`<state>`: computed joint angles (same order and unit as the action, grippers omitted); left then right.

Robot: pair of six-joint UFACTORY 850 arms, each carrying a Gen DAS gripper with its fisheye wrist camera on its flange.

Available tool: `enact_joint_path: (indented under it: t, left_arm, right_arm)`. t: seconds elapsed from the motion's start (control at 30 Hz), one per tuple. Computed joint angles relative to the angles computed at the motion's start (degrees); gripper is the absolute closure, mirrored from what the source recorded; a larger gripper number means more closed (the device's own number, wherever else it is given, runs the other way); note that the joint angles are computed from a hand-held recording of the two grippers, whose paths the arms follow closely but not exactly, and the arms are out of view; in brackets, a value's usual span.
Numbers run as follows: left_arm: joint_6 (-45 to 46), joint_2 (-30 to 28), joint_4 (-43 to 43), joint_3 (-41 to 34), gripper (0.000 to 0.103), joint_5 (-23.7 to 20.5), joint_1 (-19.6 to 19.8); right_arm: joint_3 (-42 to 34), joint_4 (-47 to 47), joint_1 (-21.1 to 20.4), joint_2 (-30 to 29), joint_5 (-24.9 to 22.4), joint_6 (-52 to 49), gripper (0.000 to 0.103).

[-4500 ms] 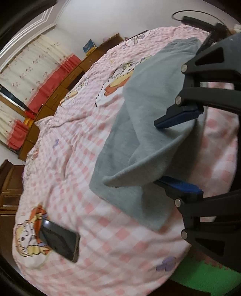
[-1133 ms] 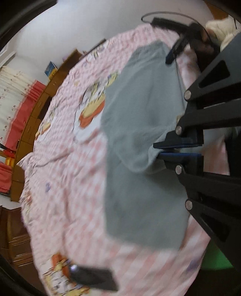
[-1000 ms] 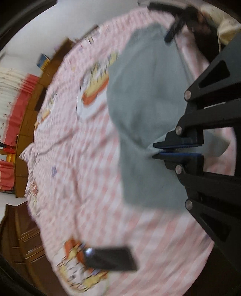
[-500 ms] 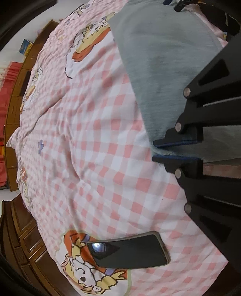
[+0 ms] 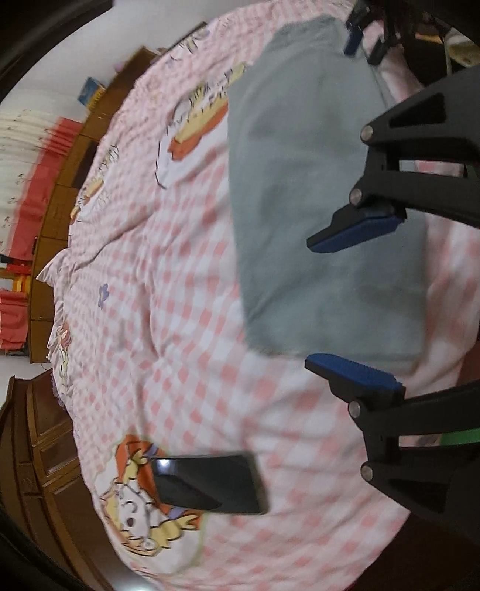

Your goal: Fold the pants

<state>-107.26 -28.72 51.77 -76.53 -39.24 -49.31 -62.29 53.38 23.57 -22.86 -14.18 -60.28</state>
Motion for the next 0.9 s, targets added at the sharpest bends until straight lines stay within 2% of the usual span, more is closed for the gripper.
enact_joint_path:
  t: [0.13, 0.43, 0.53, 0.7, 0.8, 0.9]
  left_arm:
    - [-7.2, -0.1, 2.4, 1.3, 0.043, 3.6, -1.1]
    - [-18.0, 1.4, 3.3, 6.4, 0.043, 4.4, -2.6]
    - [-23.5, 3.0, 5.2, 9.2, 0.043, 4.4, -3.7]
    - [-30.4, 4.9, 9.0, 11.6, 0.044, 2.0, -6.3]
    - [-34.9, 5.7, 12.9, 12.7, 0.050, 2.6, -6.9]
    - [-33.5, 4.5, 12.1, 11.6, 0.051, 1.4, -6.8]
  right_arm:
    - [0.2, -7.1, 1.8, -0.2, 2.7, 4.9, 0.061]
    - [-0.6, -13.2, 2.8, -1.8, 4.7, 10.8, 0.064]
    - [-0.7, -5.7, 2.3, -2.7, 4.8, 4.7, 0.064]
    - [-0.4, 3.8, 1.8, -2.7, 4.4, -4.3, 0.065]
    - [-0.2, 6.8, 1.7, -2.7, 4.5, -6.9, 0.068]
    - [0.0, 8.9, 1.5, -2.6, 4.3, -8.6, 0.072]
